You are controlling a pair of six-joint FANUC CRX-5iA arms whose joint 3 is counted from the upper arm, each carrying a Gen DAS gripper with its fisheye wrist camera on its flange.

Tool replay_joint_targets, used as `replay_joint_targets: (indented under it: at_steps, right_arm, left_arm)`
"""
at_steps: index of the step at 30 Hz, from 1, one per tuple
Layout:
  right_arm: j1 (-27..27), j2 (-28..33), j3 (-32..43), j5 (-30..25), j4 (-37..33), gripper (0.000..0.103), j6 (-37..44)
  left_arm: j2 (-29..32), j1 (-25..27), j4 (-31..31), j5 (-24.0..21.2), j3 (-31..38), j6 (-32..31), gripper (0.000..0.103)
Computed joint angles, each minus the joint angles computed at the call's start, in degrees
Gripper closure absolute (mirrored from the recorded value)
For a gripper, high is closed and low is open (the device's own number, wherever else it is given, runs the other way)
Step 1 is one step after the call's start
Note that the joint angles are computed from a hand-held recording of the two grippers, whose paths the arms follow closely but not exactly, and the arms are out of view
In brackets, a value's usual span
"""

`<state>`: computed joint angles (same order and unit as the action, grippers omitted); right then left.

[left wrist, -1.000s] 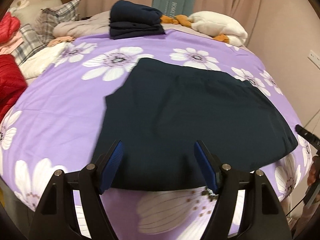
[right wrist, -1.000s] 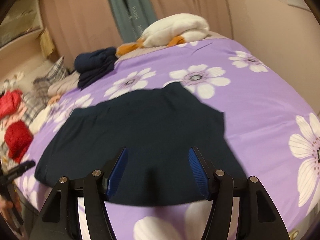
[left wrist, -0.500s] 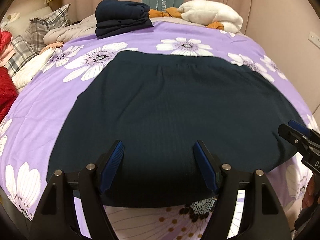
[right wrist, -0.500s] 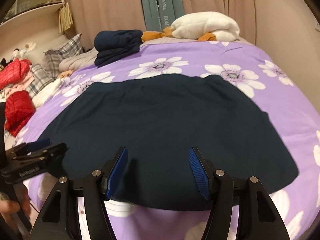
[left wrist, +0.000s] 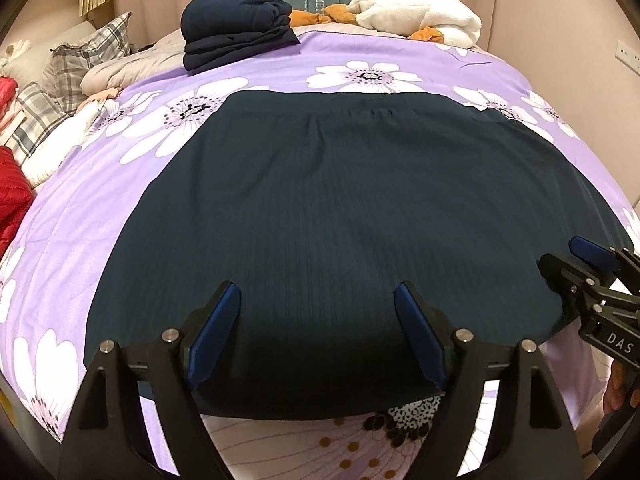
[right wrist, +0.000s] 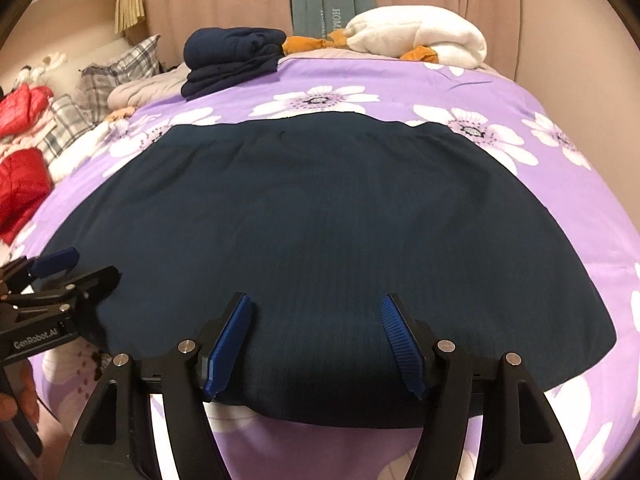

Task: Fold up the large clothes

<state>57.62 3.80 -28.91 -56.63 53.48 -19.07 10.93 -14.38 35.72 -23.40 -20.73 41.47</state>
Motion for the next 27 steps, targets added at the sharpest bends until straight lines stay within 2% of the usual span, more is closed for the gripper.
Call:
replay_joint_targets:
  at_steps: [18,27]
  right_arm:
    - [0.1,-2.4,-2.7,1.4,1.9,0.036,-3.0]
    - [1.0,-3.8,-3.8,-1.4,1.9,0.036,-5.3]
  left_arm:
    - [-0.8,1.0,1.7,-1.2,-1.2,-0.1,0.018]
    - [-1.2,2.0,1.6,-1.8,-1.5,0.4,0.018]
